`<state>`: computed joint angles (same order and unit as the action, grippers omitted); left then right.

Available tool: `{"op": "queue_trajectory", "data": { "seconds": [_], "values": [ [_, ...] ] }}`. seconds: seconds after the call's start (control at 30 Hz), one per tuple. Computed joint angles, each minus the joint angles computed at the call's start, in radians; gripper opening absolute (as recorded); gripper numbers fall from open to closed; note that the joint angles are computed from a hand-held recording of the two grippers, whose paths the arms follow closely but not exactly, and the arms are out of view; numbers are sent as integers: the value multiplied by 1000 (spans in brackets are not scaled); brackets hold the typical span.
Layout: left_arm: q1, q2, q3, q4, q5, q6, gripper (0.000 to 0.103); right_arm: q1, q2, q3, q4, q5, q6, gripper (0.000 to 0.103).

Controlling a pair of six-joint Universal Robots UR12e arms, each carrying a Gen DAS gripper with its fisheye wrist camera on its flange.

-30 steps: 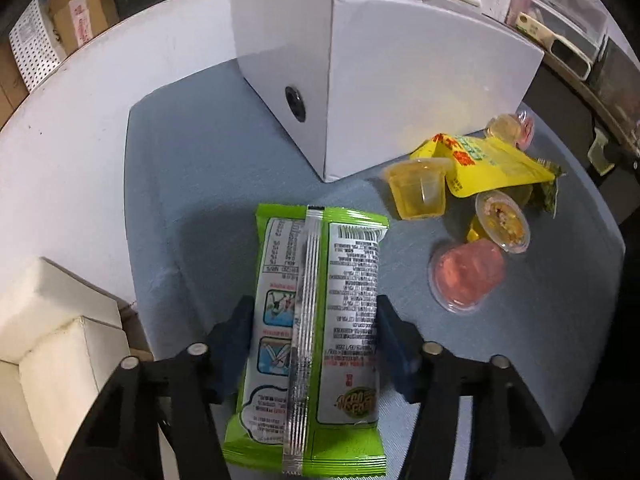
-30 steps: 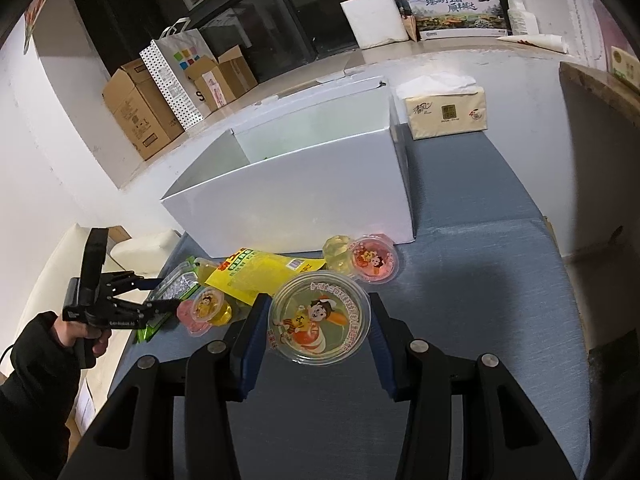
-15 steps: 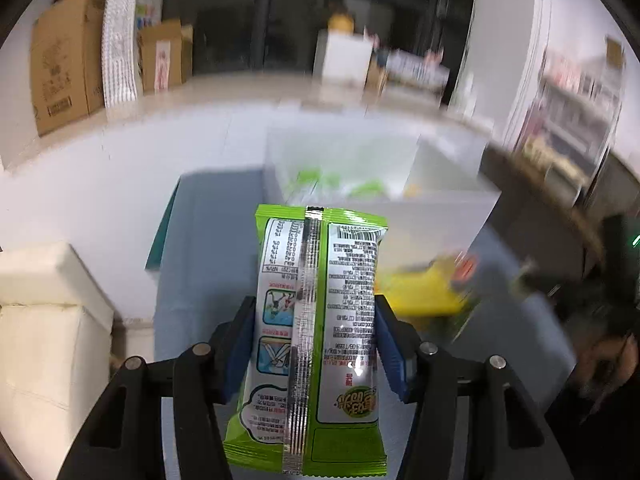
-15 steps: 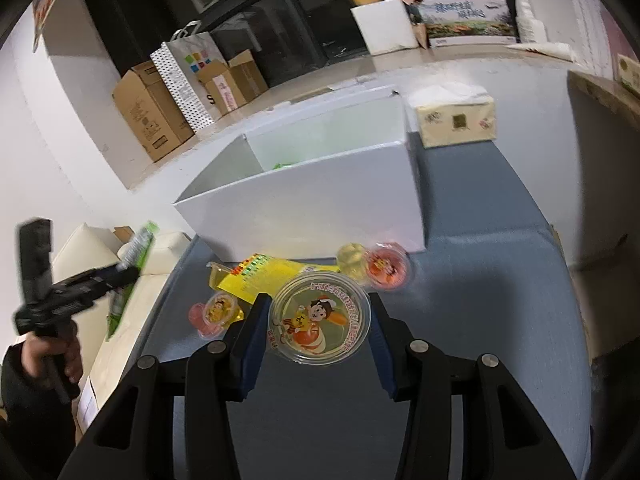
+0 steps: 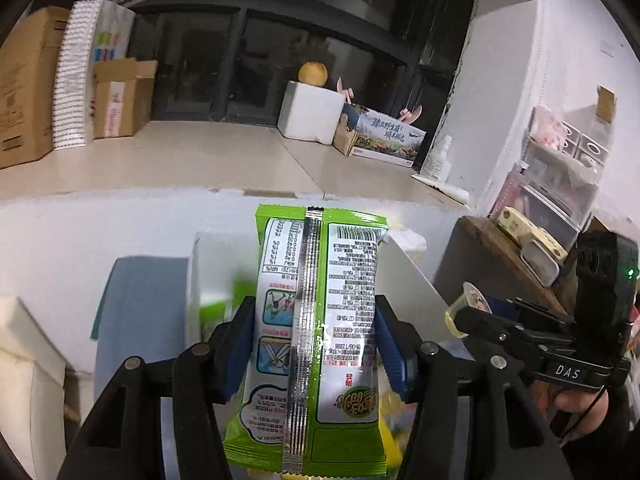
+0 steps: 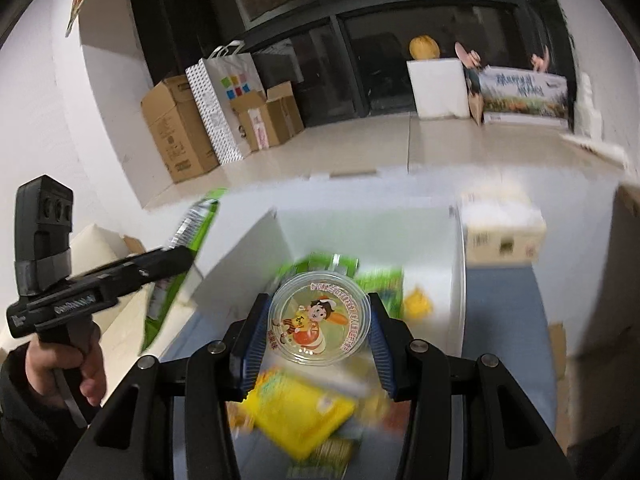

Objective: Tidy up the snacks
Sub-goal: 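Carry the green bag and jelly cup over the white box and open both tools, then move both tools back toward the remaining snacks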

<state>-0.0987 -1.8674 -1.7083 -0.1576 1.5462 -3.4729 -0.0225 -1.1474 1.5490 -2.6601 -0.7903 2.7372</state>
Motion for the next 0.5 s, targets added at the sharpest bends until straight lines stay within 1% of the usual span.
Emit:
{"op": "queue_trajectory", "data": {
  "seconds": [0.03, 0.1, 0.17, 0.2, 0.23, 0.27, 0.3, 0.33, 0.37, 0.5],
  "values": [
    [6, -19, 25, -9, -5, -7, 65, 10, 21, -40, 33, -16, 5, 51],
    [19, -57, 73, -58, -33, -20, 70, 29, 57, -105, 87, -60, 26, 51],
    [23, -84, 106, -113, -26, -28, 76, 44, 81, -142, 99, -121, 56, 53],
    [21, -90, 117, -142, -13, -28, 88, 46, 87, -151, 105, -137, 55, 57],
    [18, -96, 126, -171, 1, -24, 98, 51, 93, -162, 115, -155, 56, 77],
    [18, -97, 122, -174, -5, -19, 99, 52, 97, -164, 112, -157, 62, 103],
    [19, -98, 119, -170, -21, -11, 100, 47, 99, -157, 83, -138, 75, 103],
    [17, -99, 115, -165, -17, -6, 103, 42, 100, -148, 48, -122, 95, 103],
    [13, -98, 111, -159, 0, -8, 103, 39, 100, -144, 38, -116, 103, 103],
    [9, -86, 98, -150, 9, -2, 103, 35, 92, -147, 102, -107, 67, 103]
  ]
}}
